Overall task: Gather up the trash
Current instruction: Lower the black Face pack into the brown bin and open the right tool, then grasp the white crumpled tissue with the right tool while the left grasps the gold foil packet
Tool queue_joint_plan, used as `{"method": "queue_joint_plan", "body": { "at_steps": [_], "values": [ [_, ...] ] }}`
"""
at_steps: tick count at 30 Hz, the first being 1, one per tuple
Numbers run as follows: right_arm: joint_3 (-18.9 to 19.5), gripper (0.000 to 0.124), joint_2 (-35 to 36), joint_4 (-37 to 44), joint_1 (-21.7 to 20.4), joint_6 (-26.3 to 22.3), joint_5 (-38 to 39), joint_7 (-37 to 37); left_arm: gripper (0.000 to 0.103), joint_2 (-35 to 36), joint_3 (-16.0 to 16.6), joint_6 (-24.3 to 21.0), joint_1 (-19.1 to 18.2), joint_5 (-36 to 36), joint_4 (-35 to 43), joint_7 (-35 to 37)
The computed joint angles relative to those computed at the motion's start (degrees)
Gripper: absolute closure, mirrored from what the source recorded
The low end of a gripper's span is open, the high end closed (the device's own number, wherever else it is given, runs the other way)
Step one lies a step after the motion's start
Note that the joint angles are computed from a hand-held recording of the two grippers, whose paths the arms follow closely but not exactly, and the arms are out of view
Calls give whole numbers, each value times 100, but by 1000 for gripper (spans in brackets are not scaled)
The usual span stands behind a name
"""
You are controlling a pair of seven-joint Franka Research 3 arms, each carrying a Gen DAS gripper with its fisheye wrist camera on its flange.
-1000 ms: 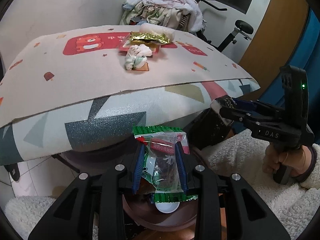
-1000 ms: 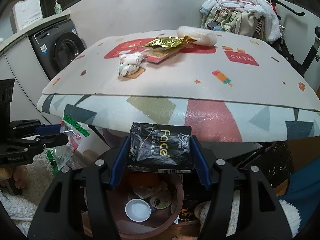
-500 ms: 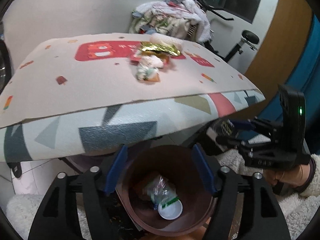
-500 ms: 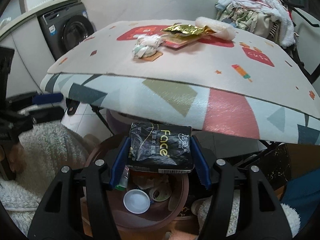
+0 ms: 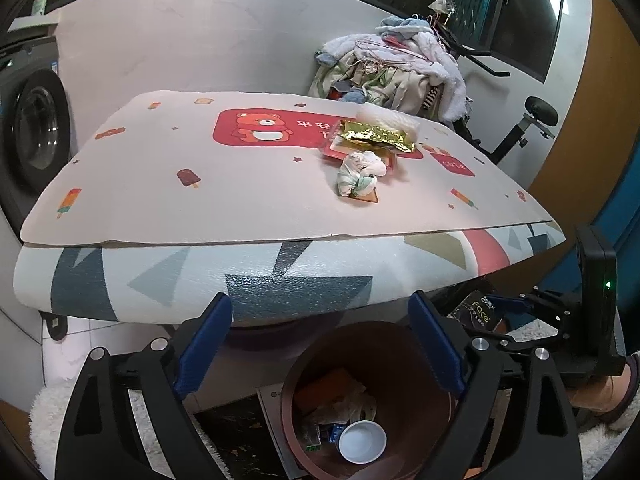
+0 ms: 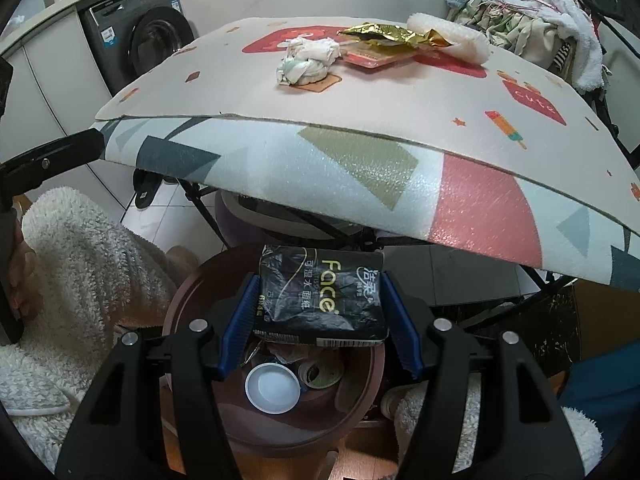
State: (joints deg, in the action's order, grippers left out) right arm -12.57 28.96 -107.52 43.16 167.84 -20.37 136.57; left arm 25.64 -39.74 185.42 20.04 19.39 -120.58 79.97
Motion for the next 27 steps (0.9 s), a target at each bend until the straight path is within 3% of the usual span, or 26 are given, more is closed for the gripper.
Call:
{"method": "queue_joint_plan", "body": {
  "at_steps": [5, 8, 9, 19, 27],
  "values": [
    [43, 58, 14, 32, -26, -66, 37, -57, 15, -49, 166, -24, -169, -29, 7, -23],
    [9, 31, 32, 84, 11, -196, 12, 11, 15, -69, 252, -19, -254, -50, 10, -29],
    [-40, 29, 29, 82, 47, -211, -39, 86, 15, -68, 258, -22, -262, -54, 12, -26],
    [-107, 27, -34, 40, 54, -238, -340, 510, 15, -82, 359, 73, -356, -25, 12, -49],
    [-161, 27, -146, 43, 17, -292, -720, 942, 11, -228, 803, 386, -723, 317, 71, -227]
  ]
}}
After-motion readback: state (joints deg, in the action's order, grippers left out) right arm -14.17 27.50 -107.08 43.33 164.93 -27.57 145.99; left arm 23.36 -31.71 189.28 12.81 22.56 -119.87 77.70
